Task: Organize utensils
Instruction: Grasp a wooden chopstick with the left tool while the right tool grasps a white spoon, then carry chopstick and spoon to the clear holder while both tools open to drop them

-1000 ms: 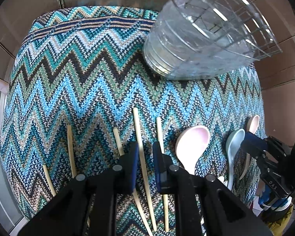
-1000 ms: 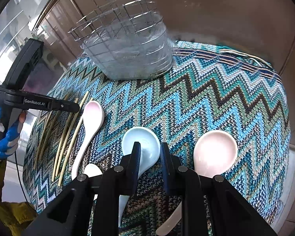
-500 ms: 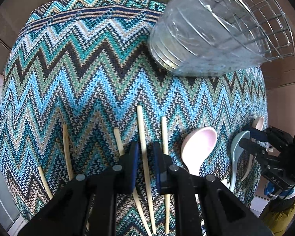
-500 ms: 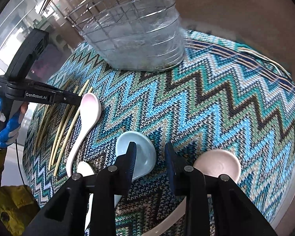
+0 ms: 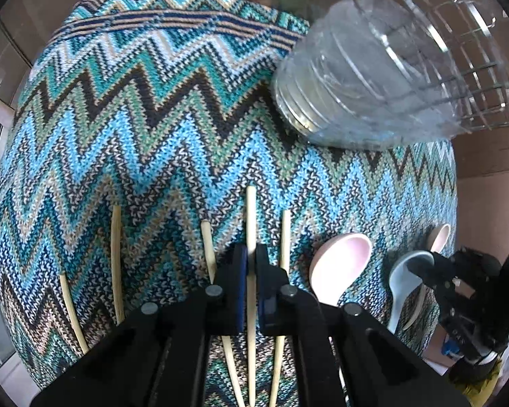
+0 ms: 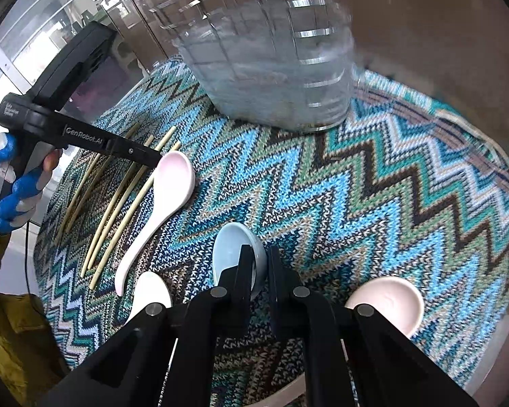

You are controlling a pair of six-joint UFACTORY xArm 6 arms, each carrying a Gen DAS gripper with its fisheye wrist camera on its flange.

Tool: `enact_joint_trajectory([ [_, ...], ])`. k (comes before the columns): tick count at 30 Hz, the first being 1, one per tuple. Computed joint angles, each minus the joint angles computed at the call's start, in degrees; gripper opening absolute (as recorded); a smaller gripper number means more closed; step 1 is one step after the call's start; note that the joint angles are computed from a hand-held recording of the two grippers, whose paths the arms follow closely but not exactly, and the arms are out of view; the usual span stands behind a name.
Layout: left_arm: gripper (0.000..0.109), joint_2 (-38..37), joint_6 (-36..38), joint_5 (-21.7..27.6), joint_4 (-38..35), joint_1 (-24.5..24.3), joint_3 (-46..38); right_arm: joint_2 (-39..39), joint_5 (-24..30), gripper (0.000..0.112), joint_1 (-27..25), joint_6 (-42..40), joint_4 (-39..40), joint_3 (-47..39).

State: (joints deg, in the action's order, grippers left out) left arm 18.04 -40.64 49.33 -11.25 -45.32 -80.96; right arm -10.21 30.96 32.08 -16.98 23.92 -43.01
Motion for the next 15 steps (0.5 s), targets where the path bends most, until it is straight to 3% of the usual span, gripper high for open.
enact_joint_trajectory([
  [6, 0.004, -8.2, -3.8, -7.2, 3.7, -0.7, 8.4, -7.6, -4.5, 0.007, 1.9, 9.5, -9.3, 5.6],
  [15, 0.004, -21.9, -11.6, -14.8, 14.8, -1.0, 15.9, -18.4, -5.0, 0.008, 3.7, 31.3, -31.9, 6.6],
])
